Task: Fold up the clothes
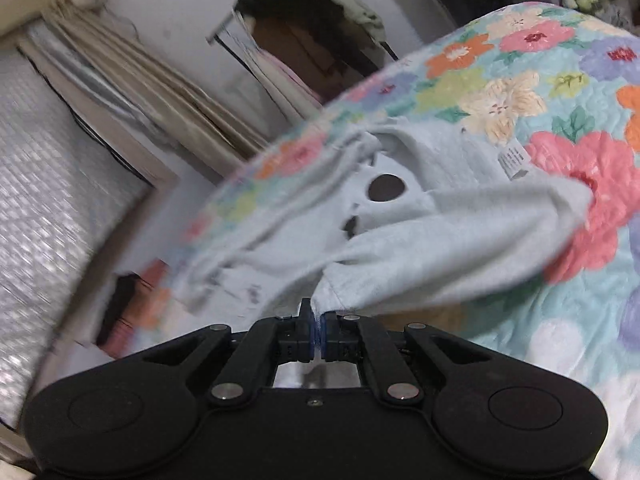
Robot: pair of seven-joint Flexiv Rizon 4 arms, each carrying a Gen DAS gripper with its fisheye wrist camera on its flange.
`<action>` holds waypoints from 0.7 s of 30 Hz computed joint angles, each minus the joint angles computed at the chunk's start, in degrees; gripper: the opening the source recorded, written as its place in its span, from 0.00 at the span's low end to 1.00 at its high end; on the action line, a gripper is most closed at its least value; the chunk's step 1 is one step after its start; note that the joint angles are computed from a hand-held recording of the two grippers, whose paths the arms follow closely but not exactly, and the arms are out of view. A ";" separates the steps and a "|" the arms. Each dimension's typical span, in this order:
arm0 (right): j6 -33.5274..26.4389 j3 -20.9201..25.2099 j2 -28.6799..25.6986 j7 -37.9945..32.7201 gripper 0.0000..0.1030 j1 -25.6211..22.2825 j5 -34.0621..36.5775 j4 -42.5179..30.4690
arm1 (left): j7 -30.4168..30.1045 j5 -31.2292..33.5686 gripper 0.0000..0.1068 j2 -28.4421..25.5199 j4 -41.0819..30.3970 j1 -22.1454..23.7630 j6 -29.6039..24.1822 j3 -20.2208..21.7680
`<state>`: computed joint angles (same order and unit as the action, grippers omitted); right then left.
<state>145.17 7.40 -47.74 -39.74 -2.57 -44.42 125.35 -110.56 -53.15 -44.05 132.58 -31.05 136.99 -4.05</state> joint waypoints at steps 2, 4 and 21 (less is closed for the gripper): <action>3.37 0.16 0.72 -3.68 0.05 1.65 4.92 2.86 | 17.17 -18.01 0.03 -1.27 -4.13 -7.20 4.94 0.24; 5.19 -0.28 2.49 -7.60 0.05 3.76 9.43 4.82 | 22.53 -24.15 0.03 -1.42 -5.80 -12.19 8.75 3.15; -9.15 -2.83 14.75 -29.58 0.05 10.85 20.69 9.47 | 16.36 -22.31 0.04 5.42 2.89 -2.25 3.53 -8.91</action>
<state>136.02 4.56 -32.99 -69.32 8.28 -23.73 134.82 -94.20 -75.47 -38.63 135.47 -33.30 140.52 -12.96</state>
